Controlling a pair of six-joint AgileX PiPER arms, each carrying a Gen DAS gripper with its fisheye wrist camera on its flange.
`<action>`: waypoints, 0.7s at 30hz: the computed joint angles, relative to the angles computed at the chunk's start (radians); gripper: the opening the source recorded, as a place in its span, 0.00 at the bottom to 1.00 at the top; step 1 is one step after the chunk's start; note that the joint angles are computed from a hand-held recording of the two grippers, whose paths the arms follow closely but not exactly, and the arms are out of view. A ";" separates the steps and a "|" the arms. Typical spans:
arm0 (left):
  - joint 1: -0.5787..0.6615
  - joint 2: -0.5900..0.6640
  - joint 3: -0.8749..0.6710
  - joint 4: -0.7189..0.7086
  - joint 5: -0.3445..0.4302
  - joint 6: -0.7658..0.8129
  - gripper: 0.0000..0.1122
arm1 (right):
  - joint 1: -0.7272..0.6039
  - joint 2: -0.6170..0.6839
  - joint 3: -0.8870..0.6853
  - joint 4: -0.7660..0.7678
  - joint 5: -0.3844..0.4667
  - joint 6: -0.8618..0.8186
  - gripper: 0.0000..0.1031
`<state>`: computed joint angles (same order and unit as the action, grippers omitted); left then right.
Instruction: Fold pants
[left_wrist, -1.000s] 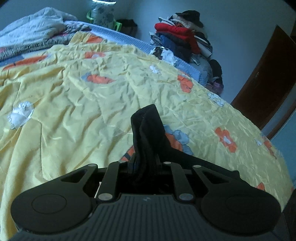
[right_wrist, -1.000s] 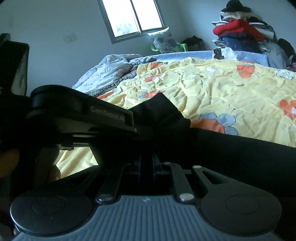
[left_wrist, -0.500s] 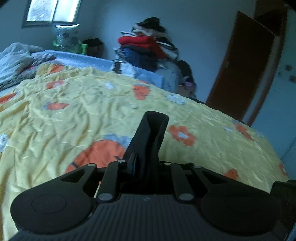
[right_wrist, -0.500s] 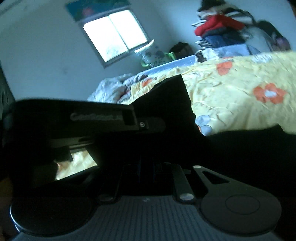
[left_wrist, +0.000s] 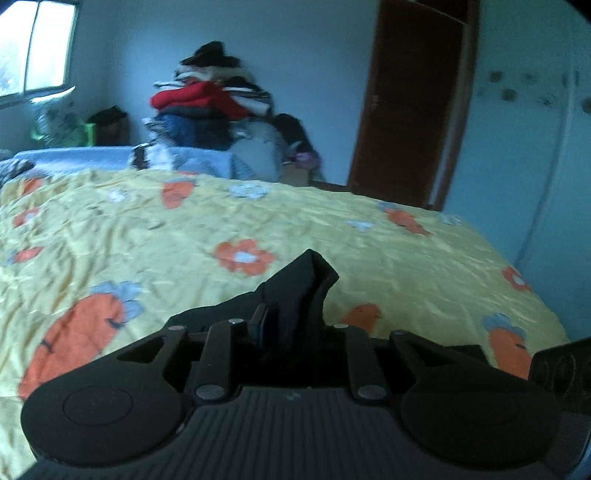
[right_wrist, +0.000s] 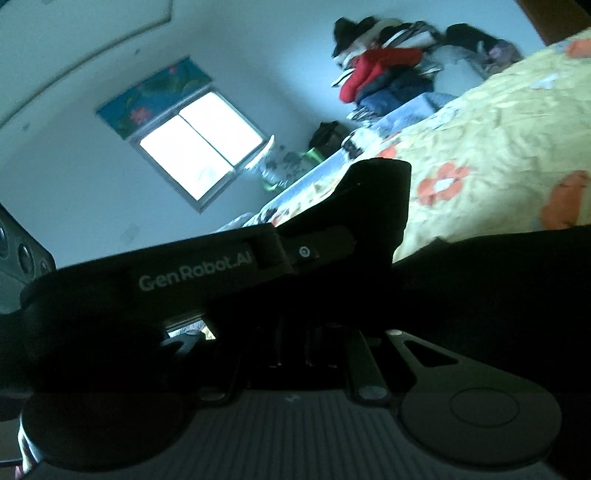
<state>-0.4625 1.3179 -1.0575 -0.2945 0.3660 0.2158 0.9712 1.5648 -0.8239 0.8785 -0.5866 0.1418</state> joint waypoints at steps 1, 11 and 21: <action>-0.029 0.005 0.003 0.024 -0.013 -0.025 0.20 | 0.005 -0.025 0.032 0.017 -0.018 -0.001 0.11; -0.295 0.081 -0.021 0.349 -0.047 -0.392 0.20 | 0.034 -0.247 0.310 0.136 -0.124 0.001 0.11; -0.437 0.186 -0.063 0.463 -0.062 -0.554 0.22 | 0.075 -0.379 0.481 0.257 -0.201 0.007 0.11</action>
